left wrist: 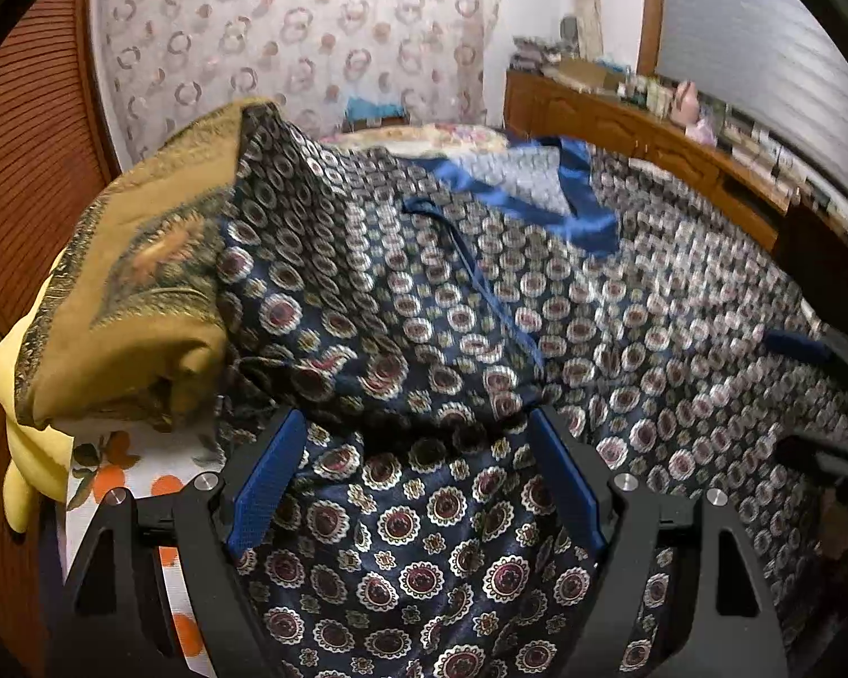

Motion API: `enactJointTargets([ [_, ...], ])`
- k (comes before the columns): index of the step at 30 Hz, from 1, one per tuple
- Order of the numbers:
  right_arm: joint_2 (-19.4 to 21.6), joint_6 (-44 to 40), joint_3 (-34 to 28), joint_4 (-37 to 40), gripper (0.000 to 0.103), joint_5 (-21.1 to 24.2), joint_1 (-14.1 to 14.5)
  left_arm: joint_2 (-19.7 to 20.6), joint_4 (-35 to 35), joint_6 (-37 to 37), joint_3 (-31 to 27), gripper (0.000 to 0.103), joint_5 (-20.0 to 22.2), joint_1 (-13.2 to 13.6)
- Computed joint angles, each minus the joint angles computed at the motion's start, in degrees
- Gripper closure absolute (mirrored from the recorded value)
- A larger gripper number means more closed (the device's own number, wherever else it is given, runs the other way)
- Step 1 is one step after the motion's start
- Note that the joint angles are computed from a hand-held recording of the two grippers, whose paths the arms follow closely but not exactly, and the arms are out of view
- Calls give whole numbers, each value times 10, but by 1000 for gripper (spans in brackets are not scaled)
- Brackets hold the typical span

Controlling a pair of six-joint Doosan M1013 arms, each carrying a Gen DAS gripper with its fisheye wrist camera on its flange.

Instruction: Fold small clothes

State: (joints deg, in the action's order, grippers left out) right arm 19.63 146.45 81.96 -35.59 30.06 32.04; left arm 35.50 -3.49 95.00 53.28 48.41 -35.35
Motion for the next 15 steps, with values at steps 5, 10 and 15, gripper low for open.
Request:
enactJointTargets([
  [5, -4, 20, 2, -26, 0, 19, 1, 5, 19, 6, -4, 21, 16, -5],
  [10, -17, 56, 13, -72, 0, 49, -1, 13, 27, 10, -17, 21, 37, -7],
  [15, -38, 95, 26, -118, 1, 91, -6, 19, -6, 18, -26, 21, 50, -1],
])
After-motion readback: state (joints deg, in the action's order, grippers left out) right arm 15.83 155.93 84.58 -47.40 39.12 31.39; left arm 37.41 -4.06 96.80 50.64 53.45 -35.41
